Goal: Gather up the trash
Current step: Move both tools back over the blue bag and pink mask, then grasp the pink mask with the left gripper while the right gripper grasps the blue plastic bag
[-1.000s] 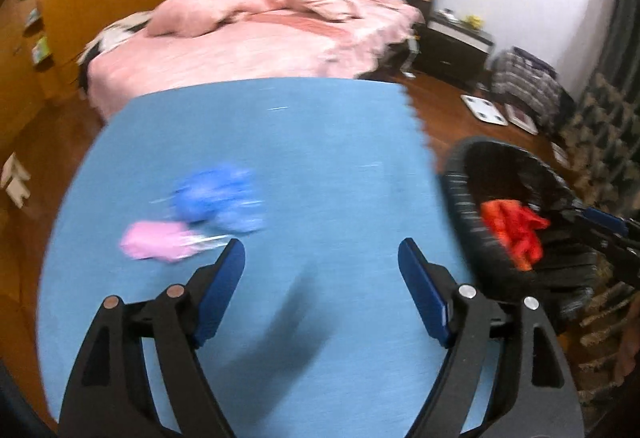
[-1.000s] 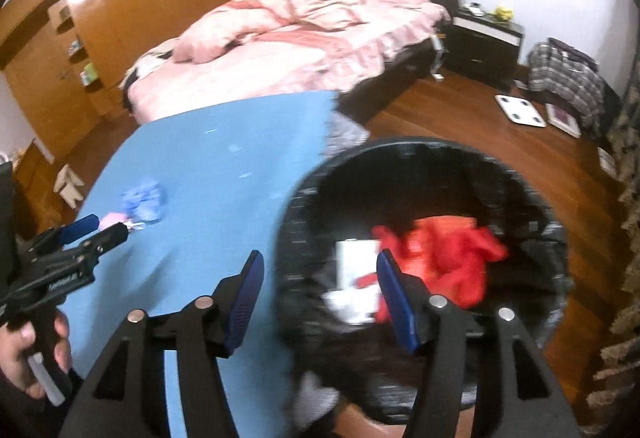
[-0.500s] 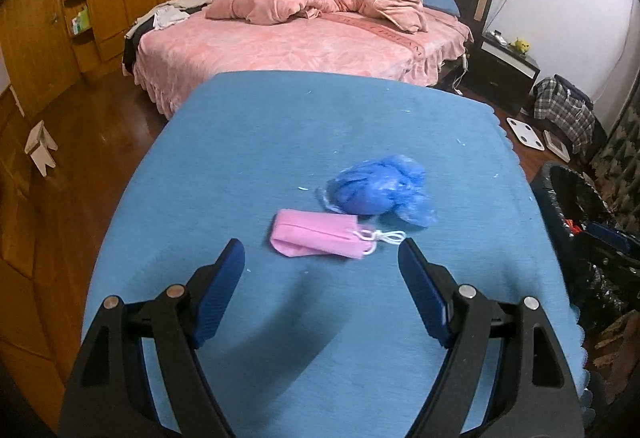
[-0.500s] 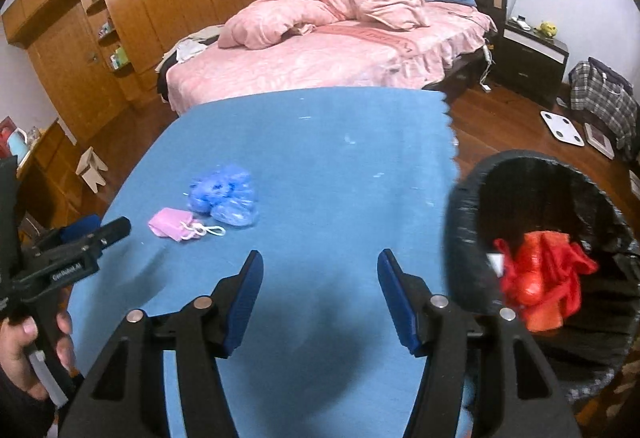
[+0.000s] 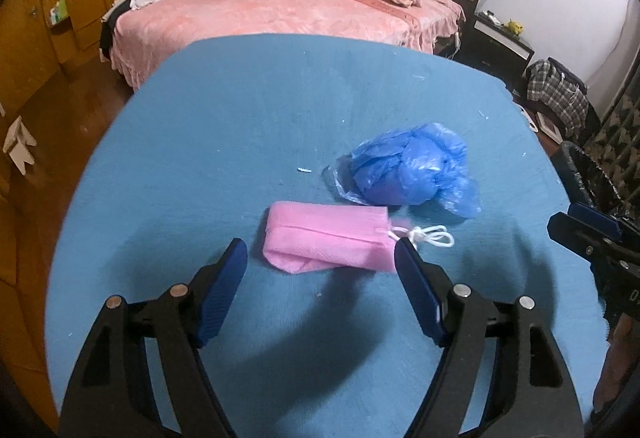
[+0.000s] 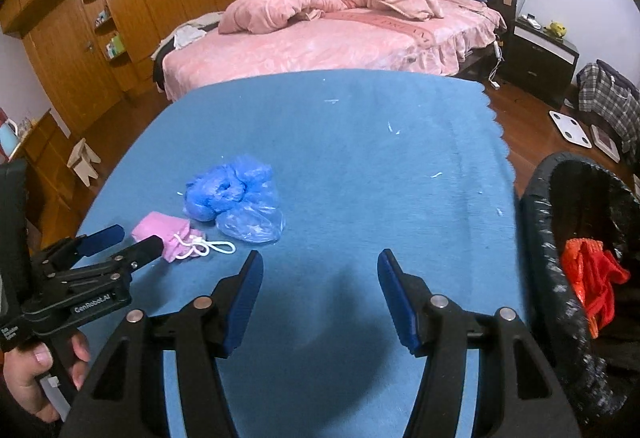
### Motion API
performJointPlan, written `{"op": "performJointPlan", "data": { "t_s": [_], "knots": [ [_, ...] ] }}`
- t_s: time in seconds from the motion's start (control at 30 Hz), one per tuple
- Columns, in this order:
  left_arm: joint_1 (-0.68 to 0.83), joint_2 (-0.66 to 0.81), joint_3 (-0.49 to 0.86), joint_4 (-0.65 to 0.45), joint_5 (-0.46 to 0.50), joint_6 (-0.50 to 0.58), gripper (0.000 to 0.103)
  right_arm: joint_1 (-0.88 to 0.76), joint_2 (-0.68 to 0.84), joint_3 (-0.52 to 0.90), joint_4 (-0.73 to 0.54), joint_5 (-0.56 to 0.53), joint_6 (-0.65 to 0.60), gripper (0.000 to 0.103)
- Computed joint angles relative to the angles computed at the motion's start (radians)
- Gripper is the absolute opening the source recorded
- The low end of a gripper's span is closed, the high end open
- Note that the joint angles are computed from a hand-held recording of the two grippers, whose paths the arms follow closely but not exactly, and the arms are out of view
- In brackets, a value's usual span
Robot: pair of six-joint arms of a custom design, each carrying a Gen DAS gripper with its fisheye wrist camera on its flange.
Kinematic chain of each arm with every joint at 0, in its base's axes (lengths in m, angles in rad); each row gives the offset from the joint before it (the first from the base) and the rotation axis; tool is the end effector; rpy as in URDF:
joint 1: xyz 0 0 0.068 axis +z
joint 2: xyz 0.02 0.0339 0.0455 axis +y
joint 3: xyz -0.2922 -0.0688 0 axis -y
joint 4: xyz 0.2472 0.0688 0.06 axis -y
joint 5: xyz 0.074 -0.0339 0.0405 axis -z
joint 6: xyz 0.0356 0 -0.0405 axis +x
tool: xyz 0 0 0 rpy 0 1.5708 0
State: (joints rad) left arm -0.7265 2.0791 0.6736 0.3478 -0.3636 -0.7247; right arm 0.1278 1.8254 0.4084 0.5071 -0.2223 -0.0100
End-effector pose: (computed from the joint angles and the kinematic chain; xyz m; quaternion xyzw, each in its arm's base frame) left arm 0.2437 -0.1996 0.0413 -0.0450 0.9514 -0.0348 0.3027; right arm 0.2544 0.0406 0.0754 -0.1006 0.9354 0.1237 0.3157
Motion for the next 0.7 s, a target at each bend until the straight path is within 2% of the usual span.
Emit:
{"op": "performJointPlan", "data": {
  "t_s": [0.07,0.17,0.23,0.3,0.4,0.43,0.47,0.7],
  "knots": [
    [0.018,0.028,0.011,0.021,0.016,0.022,0.072,0.011,0.034,0.018,0.013,0.008,0.008,0.059],
    [0.048,0.075,0.03,0.053,0.059,0.054,0.061,0.026,0.069,0.038,0.023,0.017,0.018,0.059],
    [0.05,0.085,0.031,0.075,0.049,0.083,0.053,0.043,0.091,0.054,0.025,0.025,0.026,0.059],
    [0.06,0.084,0.018,0.104,0.064,0.095,0.038,0.056,0.101,0.065,0.024,0.03,0.028,0.059],
    [0.089,0.074,-0.009,0.139,0.097,0.107,0.021,0.084,0.11,0.084,0.022,0.039,0.046,0.059],
    [0.091,0.068,-0.019,0.145,0.096,0.106,0.019,0.093,0.11,0.087,0.023,0.042,0.053,0.059],
    [0.096,0.06,-0.027,0.149,0.092,0.114,0.01,0.101,0.11,0.092,0.021,0.044,0.06,0.059],
    [0.189,-0.029,-0.095,0.16,0.075,0.191,0.005,0.181,0.106,0.125,0.008,0.07,0.11,0.059]
  ]
}}
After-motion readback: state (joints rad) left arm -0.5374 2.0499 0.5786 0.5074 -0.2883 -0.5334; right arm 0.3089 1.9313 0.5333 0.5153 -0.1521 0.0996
